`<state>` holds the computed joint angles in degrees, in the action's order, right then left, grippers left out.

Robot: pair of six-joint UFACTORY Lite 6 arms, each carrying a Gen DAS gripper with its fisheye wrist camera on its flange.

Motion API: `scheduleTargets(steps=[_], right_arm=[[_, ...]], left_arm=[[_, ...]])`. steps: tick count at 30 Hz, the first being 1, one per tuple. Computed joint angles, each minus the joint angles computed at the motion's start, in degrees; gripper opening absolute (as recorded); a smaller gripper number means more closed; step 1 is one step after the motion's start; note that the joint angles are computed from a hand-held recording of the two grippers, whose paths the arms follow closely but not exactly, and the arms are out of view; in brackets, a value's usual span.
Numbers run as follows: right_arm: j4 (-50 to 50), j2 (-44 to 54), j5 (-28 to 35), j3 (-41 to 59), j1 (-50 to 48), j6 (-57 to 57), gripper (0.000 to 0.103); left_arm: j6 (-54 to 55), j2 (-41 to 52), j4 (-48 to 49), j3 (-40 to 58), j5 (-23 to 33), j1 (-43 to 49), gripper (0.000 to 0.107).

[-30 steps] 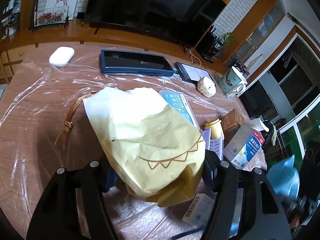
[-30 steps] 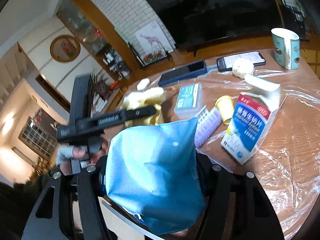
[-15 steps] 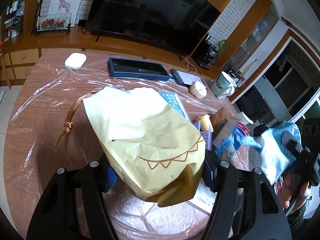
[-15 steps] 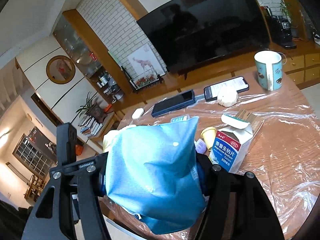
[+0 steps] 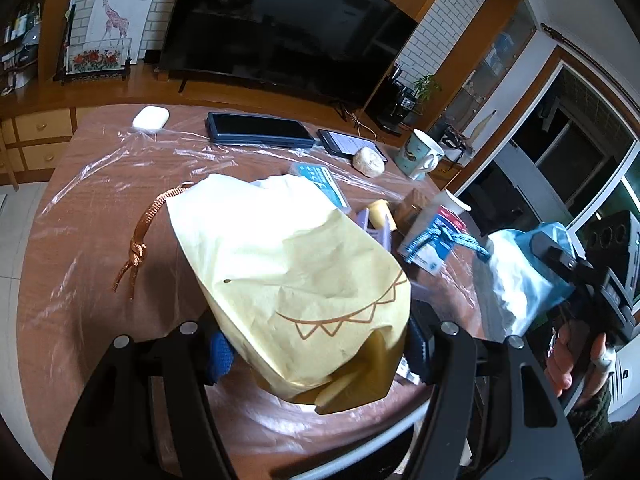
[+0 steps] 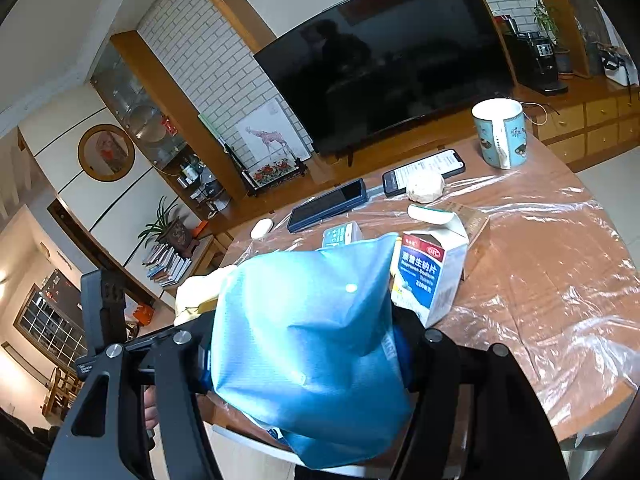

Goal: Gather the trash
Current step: 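Carry both bags off the table toward the black trash bin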

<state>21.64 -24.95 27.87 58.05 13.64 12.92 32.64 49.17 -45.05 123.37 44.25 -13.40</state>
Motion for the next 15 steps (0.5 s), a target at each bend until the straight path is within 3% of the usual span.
scheduleTargets(steps=[8,15], right_arm=[[5.84,-8.35,7.53,-4.93,-2.36,-7.45,0.063],[-1.5,-17.49,15.36,-9.06,-0.61,-4.29,0.063]], left_arm=[[4.06,-18.91,-2.39,-27.39,-11.3,-4.7,0.067],[-4.62,-30.25,5.64,-41.98,-19.88,-11.92,0.067]])
